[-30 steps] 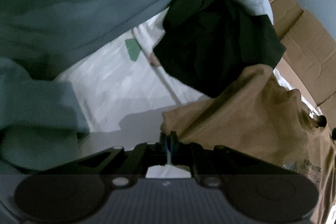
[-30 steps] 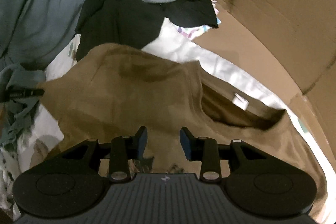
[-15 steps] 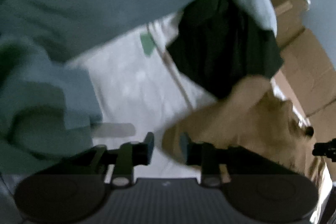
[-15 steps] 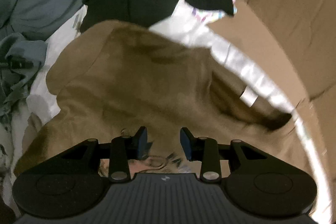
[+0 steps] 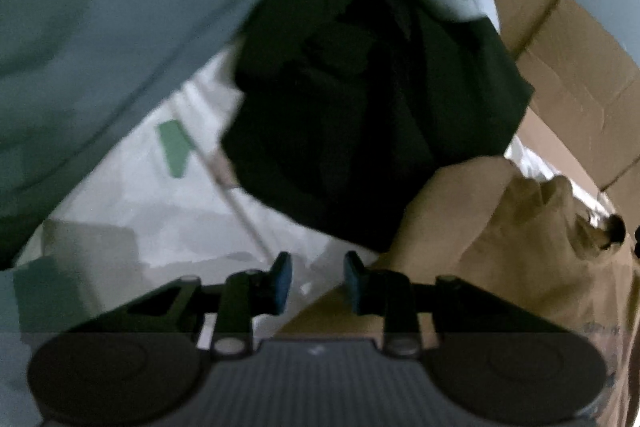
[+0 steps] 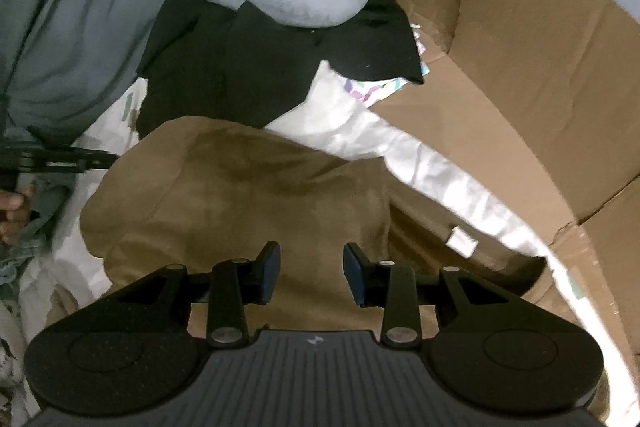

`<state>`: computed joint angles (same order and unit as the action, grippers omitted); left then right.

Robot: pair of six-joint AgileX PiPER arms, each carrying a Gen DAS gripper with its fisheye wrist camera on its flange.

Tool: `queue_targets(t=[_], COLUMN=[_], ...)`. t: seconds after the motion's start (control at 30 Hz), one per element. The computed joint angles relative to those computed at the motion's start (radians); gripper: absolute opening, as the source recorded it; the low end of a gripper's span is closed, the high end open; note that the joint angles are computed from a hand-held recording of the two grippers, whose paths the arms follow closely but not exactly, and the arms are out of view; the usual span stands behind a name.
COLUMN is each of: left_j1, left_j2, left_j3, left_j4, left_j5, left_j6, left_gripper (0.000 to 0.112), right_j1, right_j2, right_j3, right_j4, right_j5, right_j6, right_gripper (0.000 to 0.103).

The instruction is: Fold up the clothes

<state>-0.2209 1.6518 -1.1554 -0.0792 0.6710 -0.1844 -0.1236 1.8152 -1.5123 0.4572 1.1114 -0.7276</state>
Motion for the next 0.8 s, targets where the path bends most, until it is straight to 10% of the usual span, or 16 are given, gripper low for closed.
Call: queue_targets(t=[0.8], left_j1=[-0.227], left_j2=[0.055], left_j3=[-0.172], left_j4=[0.178], left_j5=[0.193], left_j6=[-0.088], left_gripper=[0.049], right_j1=[-0.003], right_j2=[-0.237], right_j3=[0.632], right_j4=[0.094], right_j5=[-0.276], right_j6=[0.073], right_gripper=[0.042])
